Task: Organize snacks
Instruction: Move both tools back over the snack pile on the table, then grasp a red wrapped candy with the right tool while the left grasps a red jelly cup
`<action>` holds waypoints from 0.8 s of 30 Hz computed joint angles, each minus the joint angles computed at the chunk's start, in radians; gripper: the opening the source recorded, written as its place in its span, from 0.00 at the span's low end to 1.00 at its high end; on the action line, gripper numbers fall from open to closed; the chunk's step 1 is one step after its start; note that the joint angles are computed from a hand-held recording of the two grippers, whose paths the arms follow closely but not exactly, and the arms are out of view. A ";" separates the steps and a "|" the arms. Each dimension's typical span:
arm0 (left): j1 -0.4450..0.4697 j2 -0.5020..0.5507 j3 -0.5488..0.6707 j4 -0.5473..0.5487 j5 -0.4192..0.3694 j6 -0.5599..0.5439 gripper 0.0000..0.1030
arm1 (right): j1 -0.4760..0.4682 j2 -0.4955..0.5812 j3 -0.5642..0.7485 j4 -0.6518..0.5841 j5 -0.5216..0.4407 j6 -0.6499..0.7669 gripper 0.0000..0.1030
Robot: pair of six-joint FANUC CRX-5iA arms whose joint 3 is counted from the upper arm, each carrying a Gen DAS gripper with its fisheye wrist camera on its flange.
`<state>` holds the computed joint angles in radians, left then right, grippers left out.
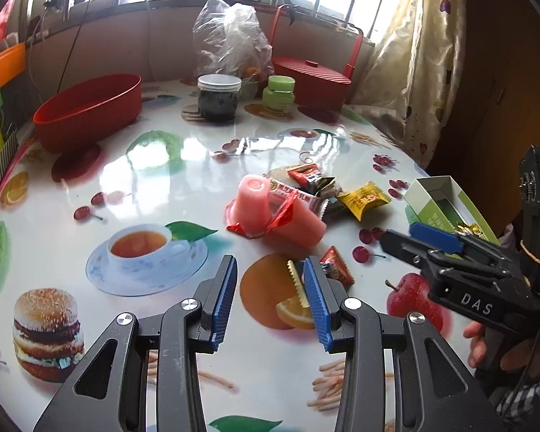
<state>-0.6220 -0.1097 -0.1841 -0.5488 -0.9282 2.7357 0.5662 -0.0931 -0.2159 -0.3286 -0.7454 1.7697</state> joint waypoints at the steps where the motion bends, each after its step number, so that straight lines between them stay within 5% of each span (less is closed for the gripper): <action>1: 0.006 -0.005 -0.007 0.004 0.005 0.002 0.39 | -0.006 0.007 0.011 -0.031 -0.015 0.028 0.54; 10: 0.036 -0.041 -0.049 0.005 -0.006 0.030 0.39 | -0.001 0.043 0.066 -0.199 -0.106 0.280 0.55; 24: 0.056 -0.049 -0.068 0.027 0.010 0.020 0.39 | 0.070 0.089 0.063 -0.095 -0.092 0.230 0.58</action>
<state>-0.5657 -0.1588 -0.2521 -0.5218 -0.9182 2.7558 0.6360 -0.0044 -0.1531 -0.4240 -0.8378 1.9993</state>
